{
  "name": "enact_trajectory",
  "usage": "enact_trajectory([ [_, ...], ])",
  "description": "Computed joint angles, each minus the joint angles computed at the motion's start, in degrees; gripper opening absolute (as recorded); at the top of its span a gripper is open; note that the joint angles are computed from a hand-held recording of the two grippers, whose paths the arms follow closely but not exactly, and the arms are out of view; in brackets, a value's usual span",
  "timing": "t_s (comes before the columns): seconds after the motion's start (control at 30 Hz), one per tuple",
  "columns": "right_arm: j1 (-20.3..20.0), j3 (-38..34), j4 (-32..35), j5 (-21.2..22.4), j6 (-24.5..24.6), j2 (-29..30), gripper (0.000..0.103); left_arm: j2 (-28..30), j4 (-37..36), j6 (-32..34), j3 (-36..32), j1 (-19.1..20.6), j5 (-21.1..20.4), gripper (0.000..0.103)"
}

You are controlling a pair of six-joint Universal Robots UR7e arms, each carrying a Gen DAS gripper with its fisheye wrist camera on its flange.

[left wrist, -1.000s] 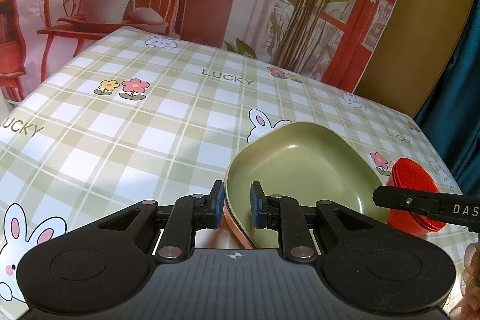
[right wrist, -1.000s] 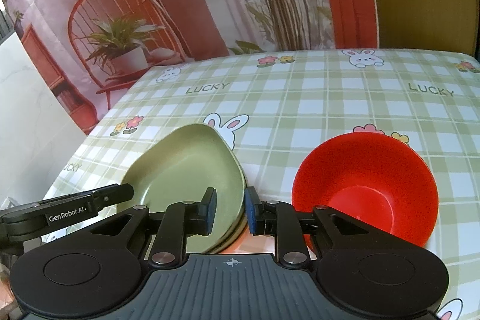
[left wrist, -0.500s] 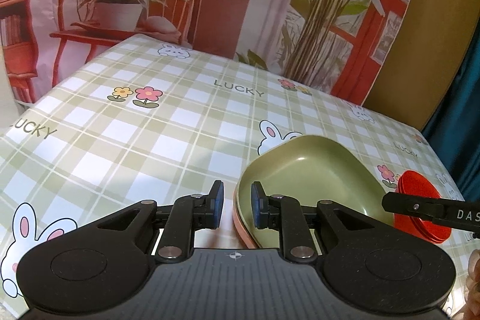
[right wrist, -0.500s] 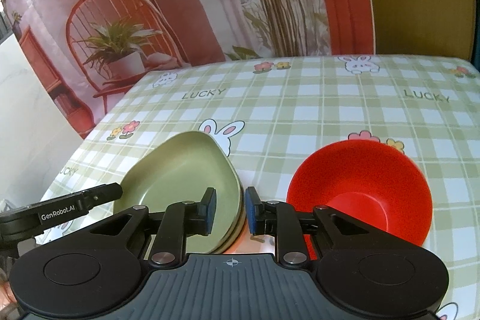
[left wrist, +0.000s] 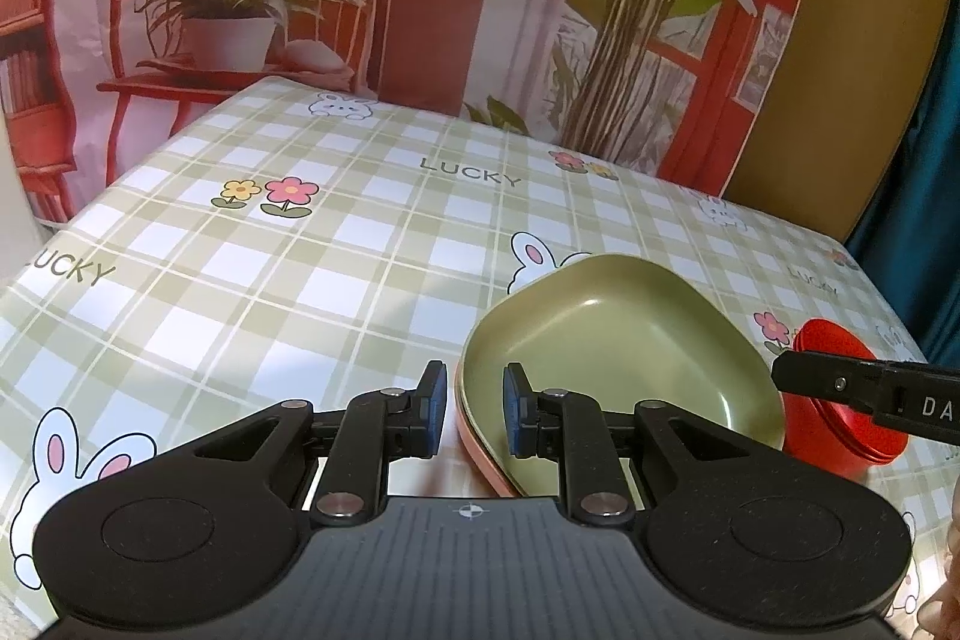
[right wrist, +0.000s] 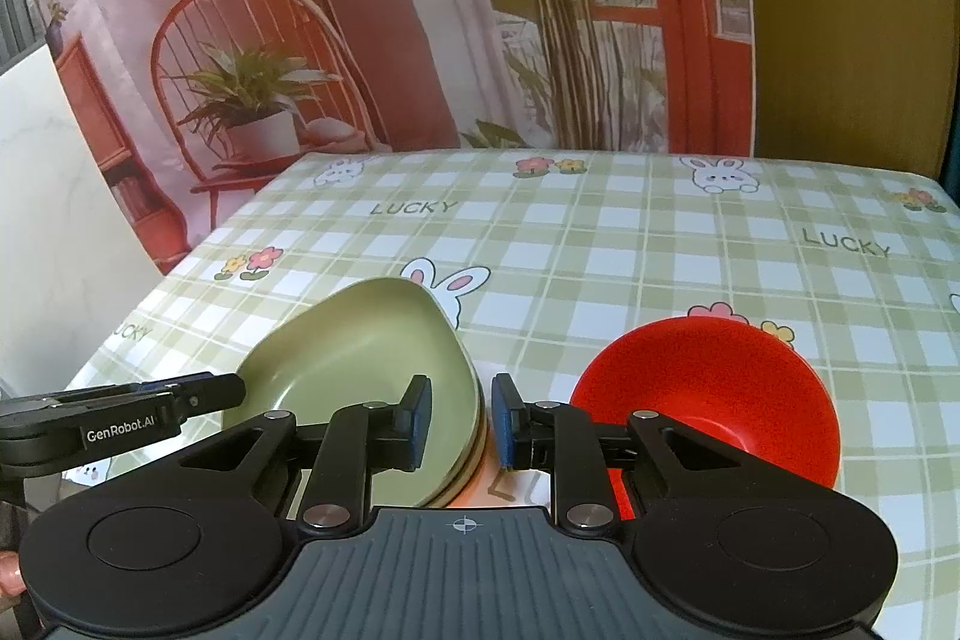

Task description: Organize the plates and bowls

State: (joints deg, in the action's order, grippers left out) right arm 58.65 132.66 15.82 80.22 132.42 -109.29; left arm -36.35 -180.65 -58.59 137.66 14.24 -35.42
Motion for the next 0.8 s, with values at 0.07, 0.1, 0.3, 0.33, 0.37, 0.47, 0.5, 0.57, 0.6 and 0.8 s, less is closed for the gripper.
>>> enact_trajectory([
  [0.07, -0.5, 0.1, 0.1, -0.6, -0.4, -0.3, 0.021, 0.0, 0.2, 0.2, 0.1, -0.1, 0.0, 0.021],
  [0.1, -0.7, 0.1, -0.1, -0.9, -0.7, -0.6, 0.021, 0.0, 0.2, 0.2, 0.1, -0.2, 0.1, 0.021],
  [0.3, -1.6, 0.0, -0.9, -2.8, -3.0, -2.5, 0.021, -0.5, 1.2, 0.6, -0.2, 0.1, 0.4, 0.021],
  [0.33, -1.9, 0.0, -1.1, -3.2, -3.6, -2.8, 0.021, -0.6, 1.4, 0.9, -0.3, 0.1, 0.4, 0.021],
  [0.37, -2.2, -0.3, -1.1, -3.6, -3.9, -3.0, 0.021, -0.7, 1.9, 1.0, -0.4, 0.0, 0.6, 0.021],
  [0.47, -4.0, -1.7, 0.1, -5.5, -2.8, -2.9, 0.021, -1.0, 2.1, 1.8, -0.7, 0.0, 0.7, 0.021],
  [0.5, -4.9, -2.4, 0.7, -6.2, -2.2, -2.8, 0.021, -1.0, 2.3, 2.0, -0.9, 0.0, 0.7, 0.021],
  [0.57, -6.2, -3.2, 1.1, -7.2, -1.9, -2.8, 0.021, -1.2, 3.0, 2.5, -1.5, 0.2, 0.5, 0.021],
  [0.6, -6.8, -3.6, 1.0, -7.6, -1.9, -2.7, 0.021, -1.2, 3.2, 2.8, -1.7, 0.2, 0.4, 0.021],
  [0.8, -12.1, -6.0, 2.7, -12.3, -1.7, -2.4, 0.021, -1.2, 4.7, 5.8, -4.2, 0.7, 0.0, 0.021],
])
